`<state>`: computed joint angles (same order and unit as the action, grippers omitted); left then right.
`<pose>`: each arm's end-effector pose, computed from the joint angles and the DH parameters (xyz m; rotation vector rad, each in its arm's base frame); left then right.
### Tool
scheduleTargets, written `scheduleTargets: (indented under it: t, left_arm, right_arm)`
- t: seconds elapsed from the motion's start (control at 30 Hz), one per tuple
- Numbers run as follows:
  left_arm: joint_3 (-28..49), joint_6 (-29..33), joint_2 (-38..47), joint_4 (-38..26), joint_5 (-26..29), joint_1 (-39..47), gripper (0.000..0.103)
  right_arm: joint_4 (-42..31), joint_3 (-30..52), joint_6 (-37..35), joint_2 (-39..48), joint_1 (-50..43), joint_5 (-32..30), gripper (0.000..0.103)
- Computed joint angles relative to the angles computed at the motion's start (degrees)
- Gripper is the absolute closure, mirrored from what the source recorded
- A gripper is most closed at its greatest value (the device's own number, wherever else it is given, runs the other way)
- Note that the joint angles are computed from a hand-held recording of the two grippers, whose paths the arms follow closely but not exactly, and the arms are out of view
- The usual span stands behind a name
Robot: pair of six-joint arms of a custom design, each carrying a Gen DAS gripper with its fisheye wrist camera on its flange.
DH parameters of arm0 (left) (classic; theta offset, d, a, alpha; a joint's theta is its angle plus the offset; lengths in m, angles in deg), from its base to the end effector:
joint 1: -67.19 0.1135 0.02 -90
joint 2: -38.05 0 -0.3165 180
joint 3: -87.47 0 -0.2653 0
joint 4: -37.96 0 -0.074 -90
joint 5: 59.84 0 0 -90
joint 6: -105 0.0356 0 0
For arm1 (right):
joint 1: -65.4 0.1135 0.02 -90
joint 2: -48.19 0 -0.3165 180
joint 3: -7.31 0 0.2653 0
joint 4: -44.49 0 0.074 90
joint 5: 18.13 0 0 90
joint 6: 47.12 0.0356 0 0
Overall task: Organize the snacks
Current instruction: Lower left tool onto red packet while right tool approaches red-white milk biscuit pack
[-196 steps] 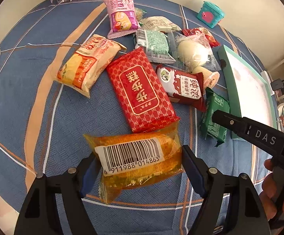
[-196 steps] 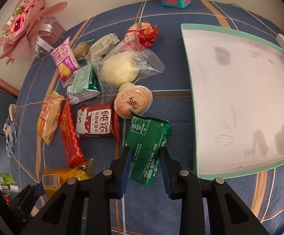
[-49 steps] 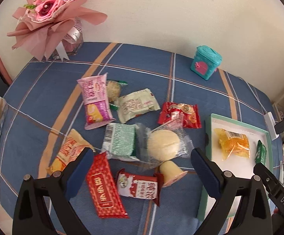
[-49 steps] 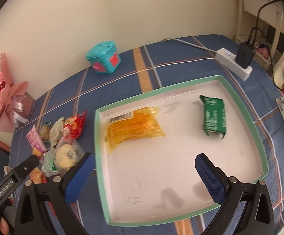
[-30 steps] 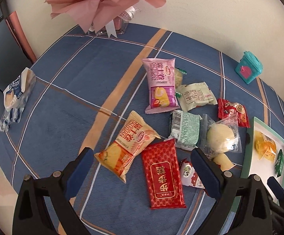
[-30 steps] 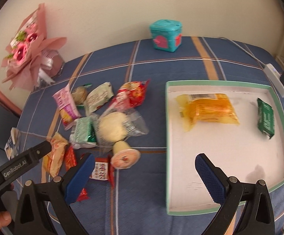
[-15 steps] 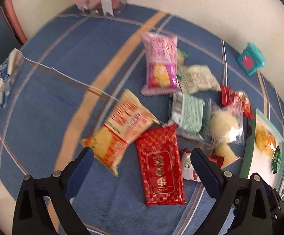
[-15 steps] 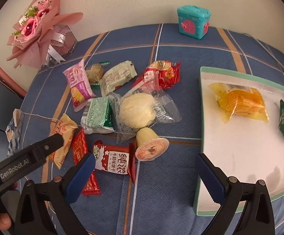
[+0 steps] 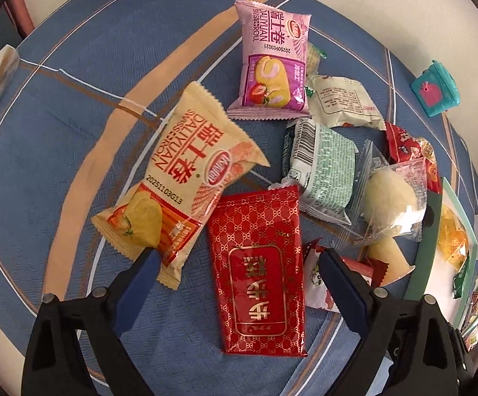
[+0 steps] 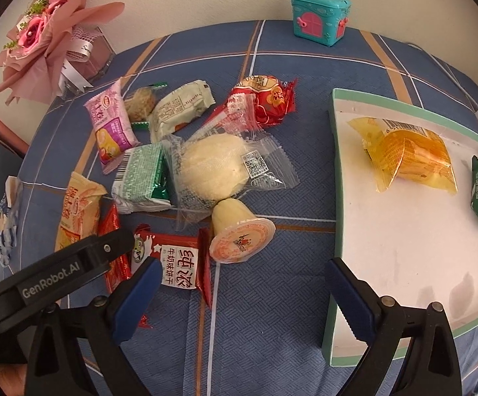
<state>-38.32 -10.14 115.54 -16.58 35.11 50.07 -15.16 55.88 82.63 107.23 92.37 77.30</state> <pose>0.2077 -0.0672 0.2106 -0.1937 2.9591 -0.2336 0.1399 0.0674 0.2338 0.3343 2.7761 0.1587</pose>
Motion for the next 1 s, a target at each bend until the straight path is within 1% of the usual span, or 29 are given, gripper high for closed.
scheduleTargets:
  t: [0.07,0.1,0.13,0.17,0.3,0.5,0.57,0.67,0.73,0.8,0.9,1.0]
  left_arm:
    - [0.0,0.4,-0.1,0.1,-0.5,0.0,0.013]
    - [0.0,0.4,0.0,0.2,-0.6,-0.1,0.015]
    - [0.0,0.4,0.1,0.2,-0.8,0.0,0.02]
    - [0.0,0.5,0.1,0.1,-1.1,0.2,0.021]
    - [-0.5,1.3,0.2,0.5,-0.4,1.5,0.022]
    - [-1.1,2.4,0.0,-0.1,-1.6,3.5,0.023]
    - [-1.3,2.3,0.0,-0.2,-2.5,3.7,0.023]
    - [-1.3,2.5,-0.7,-0.6,-2.1,6.1,0.024]
    - [-1.5,3.7,-1.3,-0.8,-2.2,8.1,0.024]
    - [-1.8,4.7,-1.5,-0.8,-0.9,10.6,0.025]
    - [-2.0,6.7,-1.8,-1.0,1.3,14.4,0.025]
    - [-2.1,8.0,-2.3,-1.0,2.3,15.9,0.025]
  right_arm:
    - [0.2,0.0,0.1,0.3,0.1,0.0,0.003]
    - [0.1,0.0,0.1,0.3,0.1,0.0,0.003]
    - [0.2,0.0,0.4,0.4,0.4,0.1,0.003]
    - [0.2,0.0,0.5,0.4,0.4,0.1,0.003]
    - [0.0,0.0,1.0,0.1,0.7,0.2,0.003]
    - [0.7,0.3,1.7,0.9,1.2,-0.1,0.003]
    - [1.4,0.4,2.6,1.8,2.1,-0.3,0.003]
    - [2.9,0.3,4.5,3.0,3.5,-1.4,0.003]
    - [4.1,0.4,5.8,3.7,4.3,-2.3,0.004]
    - [4.9,0.8,7.0,4.7,5.8,-1.9,0.004]
    - [6.0,1.3,8.2,6.7,7.7,-1.1,0.007]
    - [8.4,1.4,9.1,9.5,8.5,-1.5,0.007]
